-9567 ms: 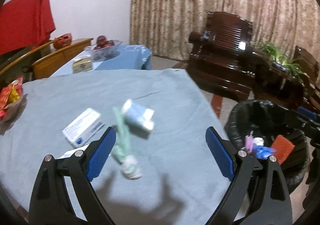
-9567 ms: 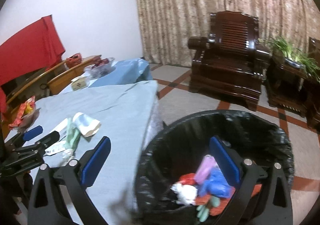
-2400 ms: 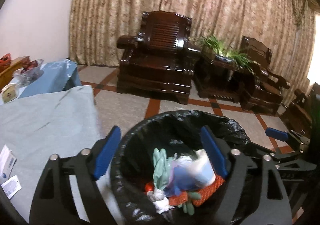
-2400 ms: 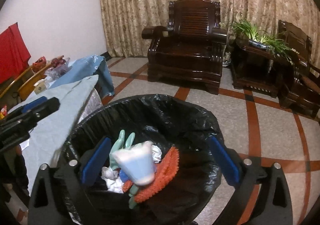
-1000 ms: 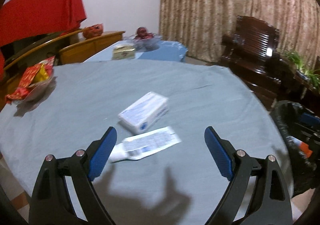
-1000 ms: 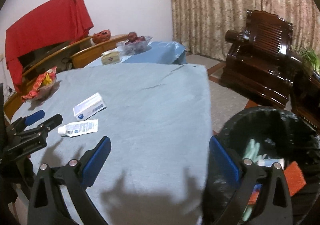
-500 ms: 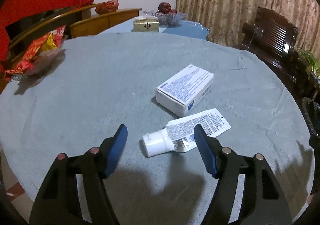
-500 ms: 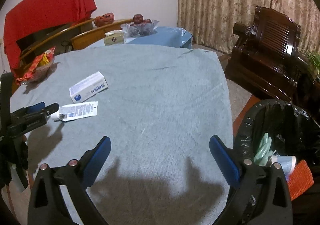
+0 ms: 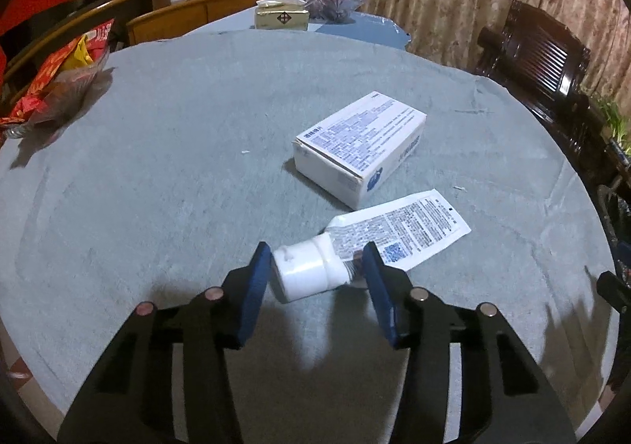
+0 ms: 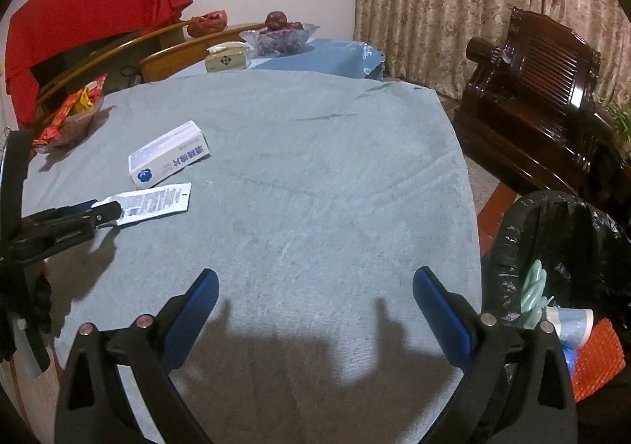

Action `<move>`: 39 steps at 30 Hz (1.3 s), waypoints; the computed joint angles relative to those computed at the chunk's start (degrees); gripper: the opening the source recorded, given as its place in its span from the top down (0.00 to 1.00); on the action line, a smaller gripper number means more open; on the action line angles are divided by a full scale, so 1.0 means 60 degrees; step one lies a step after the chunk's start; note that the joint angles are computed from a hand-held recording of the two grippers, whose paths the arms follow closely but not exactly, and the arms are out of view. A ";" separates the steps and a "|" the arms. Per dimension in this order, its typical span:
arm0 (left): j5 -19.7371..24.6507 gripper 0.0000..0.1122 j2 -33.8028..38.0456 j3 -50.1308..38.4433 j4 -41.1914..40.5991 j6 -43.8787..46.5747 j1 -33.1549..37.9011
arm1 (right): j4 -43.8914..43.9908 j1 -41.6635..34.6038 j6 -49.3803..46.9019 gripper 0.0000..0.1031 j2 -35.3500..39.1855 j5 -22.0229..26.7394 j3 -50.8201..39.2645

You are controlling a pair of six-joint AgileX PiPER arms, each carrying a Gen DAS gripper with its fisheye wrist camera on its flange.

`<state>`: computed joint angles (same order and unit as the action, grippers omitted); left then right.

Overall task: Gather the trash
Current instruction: 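Lower the left tool onto the white toothpaste tube cap and grasp it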

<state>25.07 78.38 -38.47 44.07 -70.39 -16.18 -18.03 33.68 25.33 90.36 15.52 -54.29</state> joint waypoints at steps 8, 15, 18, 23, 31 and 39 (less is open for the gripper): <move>0.0600 0.61 -0.0194 -0.0220 -0.1129 0.0332 -0.1110 | 0.0257 -0.0157 -0.0295 0.06 -0.0043 -0.0069 0.0049; 0.0962 0.47 -0.0316 -0.0296 -0.1076 0.0299 -0.2154 | 0.0768 -0.0374 -0.0794 0.06 -0.0128 -0.0120 0.0127; 0.0947 0.42 -0.0326 -0.0215 -0.0748 0.0275 -0.2046 | 0.0890 -0.0395 -0.0887 0.06 -0.0119 -0.0143 0.0135; 0.0396 0.34 -0.0170 -0.0064 -0.0782 0.0864 -0.1636 | 0.0788 -0.0341 -0.0750 0.06 -0.0124 -0.0132 0.0141; -0.0049 0.55 0.0015 -0.0042 -0.1575 0.1400 -0.1941 | 0.0497 -0.0347 -0.0420 0.06 -0.0096 -0.0135 0.0182; 0.0090 0.44 0.0155 -0.0406 -0.1759 0.1470 -0.2293 | 0.0711 -0.0471 -0.0668 0.06 -0.0077 -0.0164 0.0229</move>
<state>25.60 79.31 -40.91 33.51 -61.57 -29.94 -13.76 30.85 21.32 89.89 14.54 -52.91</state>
